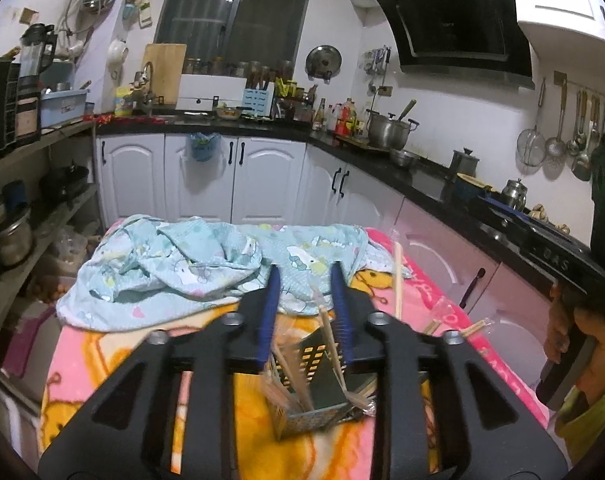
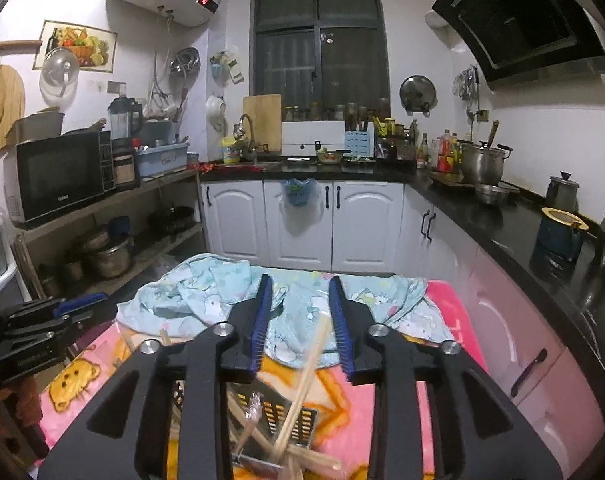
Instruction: Organize utensils
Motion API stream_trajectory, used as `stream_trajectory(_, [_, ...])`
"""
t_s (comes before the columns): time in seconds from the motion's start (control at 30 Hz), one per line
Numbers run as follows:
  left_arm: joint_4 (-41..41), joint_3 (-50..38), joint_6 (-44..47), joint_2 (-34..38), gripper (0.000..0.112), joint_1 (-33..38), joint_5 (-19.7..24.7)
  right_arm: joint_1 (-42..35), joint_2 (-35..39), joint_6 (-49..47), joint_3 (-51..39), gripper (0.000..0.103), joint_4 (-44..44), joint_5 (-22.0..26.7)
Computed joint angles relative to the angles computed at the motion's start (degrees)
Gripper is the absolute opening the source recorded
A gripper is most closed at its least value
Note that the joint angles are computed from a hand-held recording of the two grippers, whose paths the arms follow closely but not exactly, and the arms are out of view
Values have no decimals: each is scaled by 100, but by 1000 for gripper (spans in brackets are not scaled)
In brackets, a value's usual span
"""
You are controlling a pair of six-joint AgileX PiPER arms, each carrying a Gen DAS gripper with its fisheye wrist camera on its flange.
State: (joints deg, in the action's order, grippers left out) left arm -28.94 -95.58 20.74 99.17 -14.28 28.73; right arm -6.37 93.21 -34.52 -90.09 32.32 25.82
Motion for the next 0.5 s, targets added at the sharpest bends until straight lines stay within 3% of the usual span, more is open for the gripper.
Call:
stream_trajectory(0.13, [-62,201,17,-217,41,8,-109,-181,-336,-273,343,35,383,55])
stream_trajectory(0.27, [-143,426,98,-450,47,2,-196,-368,-690,-812,709,38,883,120])
stream_trajectory(0.5, [26,973,45,-970,74,-155,-378,-716,-1258,-894,1123,43,1055,430])
